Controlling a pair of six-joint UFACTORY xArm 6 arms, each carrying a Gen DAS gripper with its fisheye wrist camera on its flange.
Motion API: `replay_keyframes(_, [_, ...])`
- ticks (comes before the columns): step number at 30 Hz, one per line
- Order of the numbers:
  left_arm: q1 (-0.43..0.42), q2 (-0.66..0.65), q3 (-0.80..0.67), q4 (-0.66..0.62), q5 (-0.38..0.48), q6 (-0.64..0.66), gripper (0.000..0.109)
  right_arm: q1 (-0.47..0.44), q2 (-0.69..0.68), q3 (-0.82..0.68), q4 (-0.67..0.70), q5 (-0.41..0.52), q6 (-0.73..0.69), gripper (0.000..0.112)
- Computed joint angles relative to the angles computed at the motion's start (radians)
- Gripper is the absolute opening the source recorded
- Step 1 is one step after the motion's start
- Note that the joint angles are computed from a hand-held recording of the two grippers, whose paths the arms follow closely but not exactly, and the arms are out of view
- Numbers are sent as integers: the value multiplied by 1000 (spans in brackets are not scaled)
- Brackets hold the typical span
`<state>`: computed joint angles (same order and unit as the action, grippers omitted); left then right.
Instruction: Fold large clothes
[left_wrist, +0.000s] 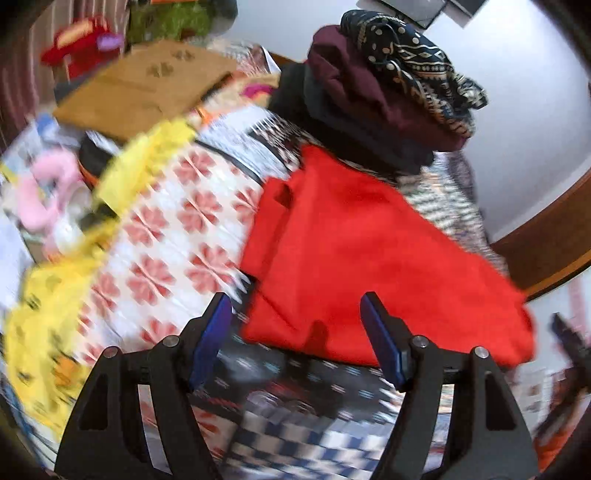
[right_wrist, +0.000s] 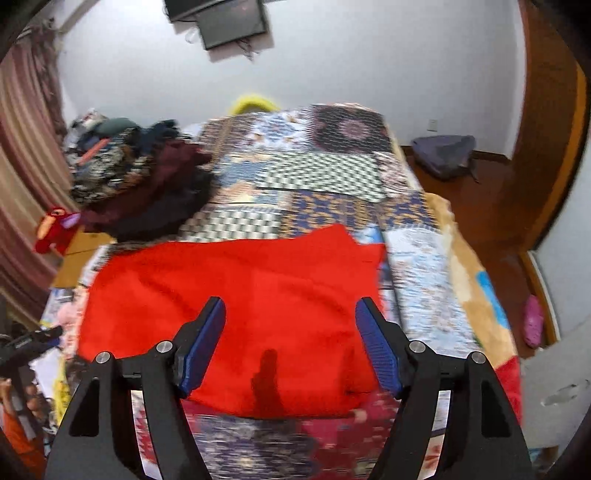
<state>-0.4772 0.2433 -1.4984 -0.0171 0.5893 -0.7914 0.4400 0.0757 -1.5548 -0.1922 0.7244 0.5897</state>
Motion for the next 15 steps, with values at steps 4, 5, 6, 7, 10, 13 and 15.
replay_keyframes(4, [-15, 8, 35, -234, -42, 97, 71, 29, 47, -33, 63, -15, -50, 70])
replay_keyframes(5, [-22, 12, 43, -285, -46, 123, 71, 36, 61, -42, 70, -11, -57, 70])
replay_keyframes(6, [-26, 20, 42, -332, -42, 147, 71, 42, 72, -51, 73, -5, -60, 70])
replay_keyframes(7, [-29, 21, 51, -381, -45, 172, 71, 47, 87, -61, 88, -2, -72, 70])
replay_keyframes(10, [-42, 36, 47, -418, -71, 176, 72, 53, 116, -77, 132, 4, -99, 70])
replay_keyframes(13, [-38, 79, 6, -550, -88, 262, 74, 52, 139, -94, 180, 20, -110, 70])
replay_keyframes(15, [-32, 122, -40, -581, -84, 277, 74, 51, 146, -99, 199, 29, -105, 70])
